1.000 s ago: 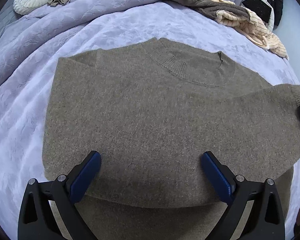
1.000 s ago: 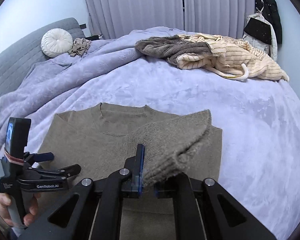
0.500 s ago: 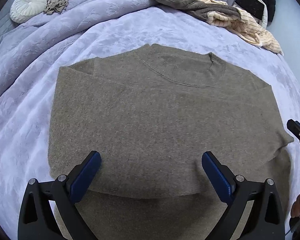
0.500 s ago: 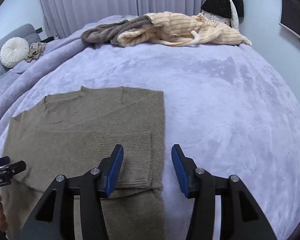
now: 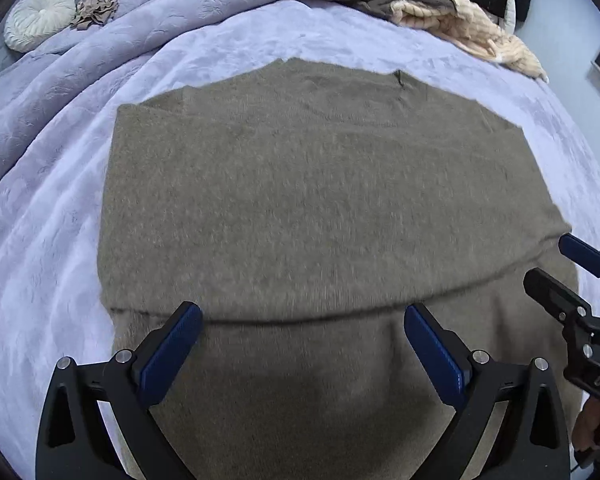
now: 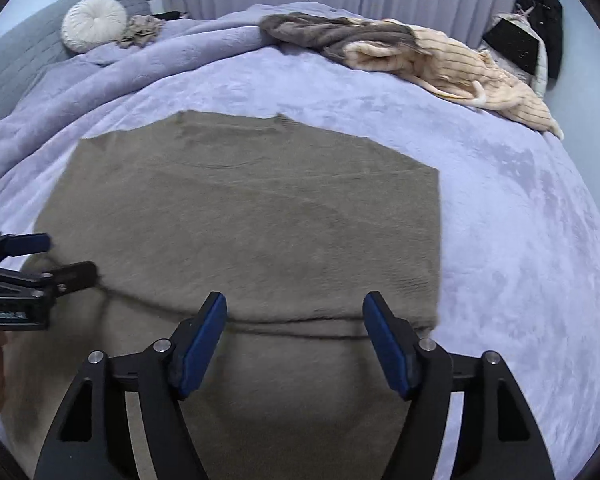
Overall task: Fold small clothes
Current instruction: 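Move both tools to the ribbed hem of the brown sweater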
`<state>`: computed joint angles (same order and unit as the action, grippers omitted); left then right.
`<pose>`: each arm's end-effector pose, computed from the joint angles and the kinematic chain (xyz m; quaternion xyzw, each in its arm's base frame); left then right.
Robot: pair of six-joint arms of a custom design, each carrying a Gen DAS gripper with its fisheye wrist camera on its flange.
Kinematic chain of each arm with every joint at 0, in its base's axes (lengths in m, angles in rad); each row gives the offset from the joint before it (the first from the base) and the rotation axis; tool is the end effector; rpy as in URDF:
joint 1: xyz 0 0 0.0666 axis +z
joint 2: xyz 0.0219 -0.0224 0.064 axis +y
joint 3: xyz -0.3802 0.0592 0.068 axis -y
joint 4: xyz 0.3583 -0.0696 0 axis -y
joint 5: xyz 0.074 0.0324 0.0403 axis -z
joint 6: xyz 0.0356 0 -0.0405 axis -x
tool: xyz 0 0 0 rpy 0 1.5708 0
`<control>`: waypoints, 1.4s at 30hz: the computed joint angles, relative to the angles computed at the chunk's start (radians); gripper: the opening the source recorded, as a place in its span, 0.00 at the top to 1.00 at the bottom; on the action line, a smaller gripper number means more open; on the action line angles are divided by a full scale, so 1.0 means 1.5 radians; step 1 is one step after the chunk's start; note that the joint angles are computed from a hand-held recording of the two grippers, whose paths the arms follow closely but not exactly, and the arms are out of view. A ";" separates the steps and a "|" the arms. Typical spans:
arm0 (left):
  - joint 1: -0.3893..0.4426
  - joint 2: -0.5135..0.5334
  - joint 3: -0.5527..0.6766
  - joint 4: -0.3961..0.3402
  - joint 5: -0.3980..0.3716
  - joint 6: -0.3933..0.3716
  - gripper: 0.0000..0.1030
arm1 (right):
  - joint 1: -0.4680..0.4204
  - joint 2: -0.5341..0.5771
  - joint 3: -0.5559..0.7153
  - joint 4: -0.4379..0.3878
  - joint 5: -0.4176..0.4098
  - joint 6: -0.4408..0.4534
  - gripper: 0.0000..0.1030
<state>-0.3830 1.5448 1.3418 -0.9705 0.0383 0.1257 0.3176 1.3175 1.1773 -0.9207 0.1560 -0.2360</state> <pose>0.4382 -0.1785 0.3391 0.1295 0.9716 -0.0678 0.1862 0.3822 0.1194 0.3703 -0.0197 0.9647 -0.0038 0.2625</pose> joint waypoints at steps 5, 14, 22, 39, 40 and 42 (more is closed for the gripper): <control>0.002 -0.046 -0.085 0.003 -0.025 -0.011 0.01 | 0.052 0.003 -0.051 -0.048 0.022 -0.061 0.23; 0.000 -0.266 -0.265 -0.030 -0.045 -0.097 0.01 | 0.193 -0.244 -0.225 -0.100 0.096 -0.148 0.19; 0.006 -0.385 -0.300 -0.066 -0.014 -0.096 0.01 | 0.322 -0.294 -0.203 -0.220 0.178 -0.215 0.18; 0.073 -0.498 -0.374 -0.120 0.075 -0.054 0.00 | 0.437 -0.328 -0.239 -0.277 0.190 -0.330 0.17; 0.114 -0.506 -0.376 -0.135 0.111 -0.062 0.00 | 0.450 -0.335 -0.236 -0.287 0.204 -0.353 0.16; 0.208 -0.503 -0.385 -0.165 0.214 -0.098 0.00 | 0.459 -0.369 -0.237 -0.315 0.222 -0.405 0.16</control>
